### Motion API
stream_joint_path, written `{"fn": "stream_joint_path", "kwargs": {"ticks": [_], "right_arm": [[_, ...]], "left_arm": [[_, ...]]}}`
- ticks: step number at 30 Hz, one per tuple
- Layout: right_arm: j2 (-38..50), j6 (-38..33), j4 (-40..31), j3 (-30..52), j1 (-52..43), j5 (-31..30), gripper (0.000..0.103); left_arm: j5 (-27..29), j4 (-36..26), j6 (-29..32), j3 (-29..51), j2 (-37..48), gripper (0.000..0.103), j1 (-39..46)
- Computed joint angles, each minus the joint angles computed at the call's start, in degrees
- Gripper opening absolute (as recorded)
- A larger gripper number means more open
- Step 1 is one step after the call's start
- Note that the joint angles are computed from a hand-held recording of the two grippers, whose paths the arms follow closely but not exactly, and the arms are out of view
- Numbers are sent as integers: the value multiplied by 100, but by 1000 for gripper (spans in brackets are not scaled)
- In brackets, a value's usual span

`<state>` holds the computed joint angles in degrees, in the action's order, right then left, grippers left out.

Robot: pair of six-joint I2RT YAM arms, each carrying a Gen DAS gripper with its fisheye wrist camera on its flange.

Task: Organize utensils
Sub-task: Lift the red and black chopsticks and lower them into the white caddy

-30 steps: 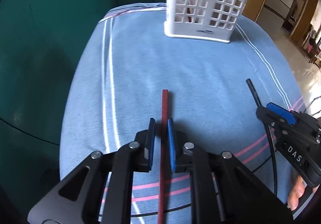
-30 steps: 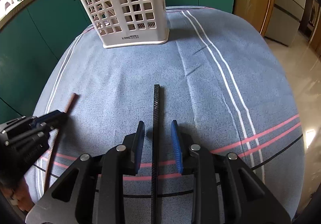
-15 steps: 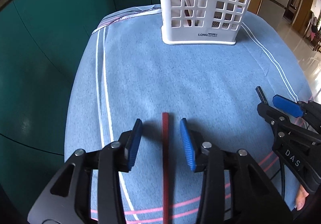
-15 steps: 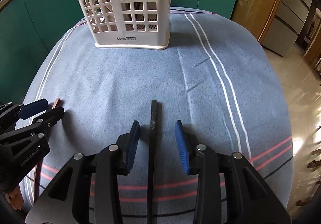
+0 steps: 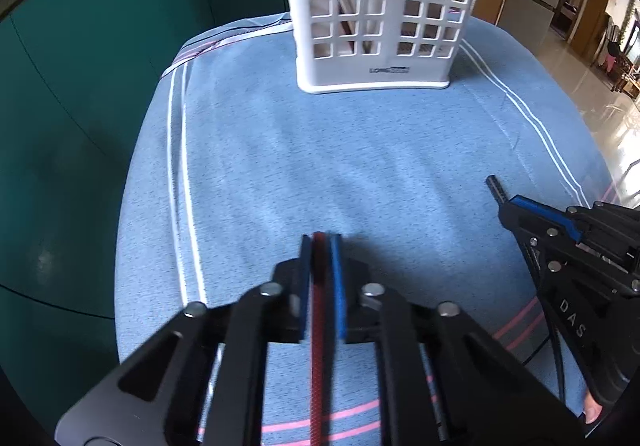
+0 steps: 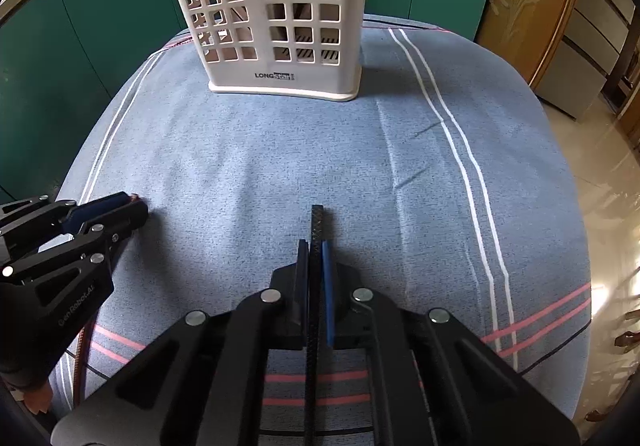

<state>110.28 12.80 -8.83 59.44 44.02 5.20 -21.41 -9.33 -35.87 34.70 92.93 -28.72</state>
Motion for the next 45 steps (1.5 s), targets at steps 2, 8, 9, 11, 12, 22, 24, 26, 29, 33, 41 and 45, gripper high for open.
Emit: {"fn": "stream_joint_path", "kwargs": {"ticks": [2,8,9,11,12,22,24,26,29,33,41,45], "right_arm": [[-68,65,21,-68,-43,-132,7],[-1148,81,93,-625,-96,-165,7],[-1362,88,66,-698,-89,-161,7],[-1993,70,-25,-877,-85,-149,7],[-2221,60,-58,-935,-82,-138,7],[-4238,-60,-511,-1078,-14,7,7],[-4392,-98,-570,-1046,53,68,7],[-4414,-124,-689,-934,106,95,7],[-4254,-214,-747,-689,142,62,7],[-3904,-445,-876,-79,90,-118,7],[-2846,-370,-1242,2204,-372,-393,7],[-2437,-492,-686,2643,-321,231,7]], "left_arm": [[-22,48,-52,-51,-32,6,-28],[-393,-450,-407,-227,-1133,6,-412],[-507,-622,-455,-214,-1383,6,-512],[-940,-1144,-589,-92,-1981,6,-852],[-1037,-1280,-592,-56,-2161,6,-912],[-2420,-2846,-851,613,-3933,6,-1913],[-2684,-3050,-938,757,-4053,6,-2113],[-2701,-3105,-859,853,-4097,6,-2094],[-2632,-3046,-526,1034,-4266,6,-1842],[-2702,-2847,139,1514,-4304,6,-1588],[-1954,-1761,1495,2917,-3816,6,-372],[-1706,-863,1665,3269,-3302,6,200]]}}
